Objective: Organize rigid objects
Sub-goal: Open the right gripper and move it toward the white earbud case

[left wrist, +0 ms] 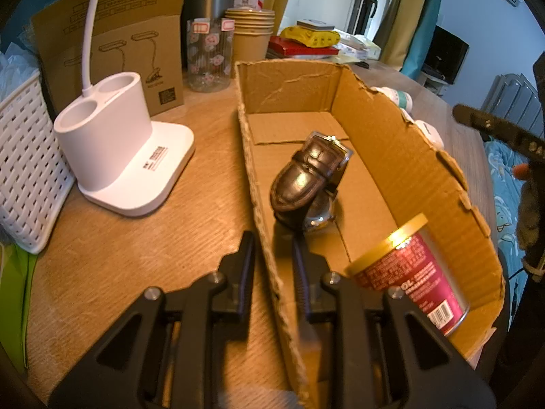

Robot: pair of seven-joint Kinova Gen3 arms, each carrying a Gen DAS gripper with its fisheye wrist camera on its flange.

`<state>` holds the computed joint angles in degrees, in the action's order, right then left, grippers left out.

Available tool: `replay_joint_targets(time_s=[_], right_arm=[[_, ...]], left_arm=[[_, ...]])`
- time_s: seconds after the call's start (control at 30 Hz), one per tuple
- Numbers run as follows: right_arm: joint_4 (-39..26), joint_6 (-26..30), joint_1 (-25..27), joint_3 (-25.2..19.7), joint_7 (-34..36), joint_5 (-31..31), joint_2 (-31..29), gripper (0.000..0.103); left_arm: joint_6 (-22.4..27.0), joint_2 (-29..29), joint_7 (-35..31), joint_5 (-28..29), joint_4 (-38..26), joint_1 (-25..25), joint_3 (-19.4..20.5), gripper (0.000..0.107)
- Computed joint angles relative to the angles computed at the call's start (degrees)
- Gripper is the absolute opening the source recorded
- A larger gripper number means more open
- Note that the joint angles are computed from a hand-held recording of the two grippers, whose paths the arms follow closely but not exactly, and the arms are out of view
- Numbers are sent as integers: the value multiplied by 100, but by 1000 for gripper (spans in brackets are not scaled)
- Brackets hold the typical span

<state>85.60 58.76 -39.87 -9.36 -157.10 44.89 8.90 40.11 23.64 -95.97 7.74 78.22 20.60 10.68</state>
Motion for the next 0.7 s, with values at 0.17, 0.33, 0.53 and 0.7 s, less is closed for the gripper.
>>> replay_joint_targets(time_s=[0.17, 0.33, 0.53, 0.7], right_arm=[[-15, 337, -72, 92, -164, 168, 194, 63], [12, 325, 30, 198, -221, 48, 334, 63], [-53, 347, 91, 313, -145, -99, 512, 63], [-85, 384, 62, 399, -143, -106, 609, 63]], left_arm=[[-8, -1, 0, -1, 9, 1, -2, 24], [-7, -2, 2, -1, 8, 2, -3, 24], [-6, -2, -1, 1, 8, 0, -1, 24], [-10, -3, -2, 1, 12, 0, -2, 24]])
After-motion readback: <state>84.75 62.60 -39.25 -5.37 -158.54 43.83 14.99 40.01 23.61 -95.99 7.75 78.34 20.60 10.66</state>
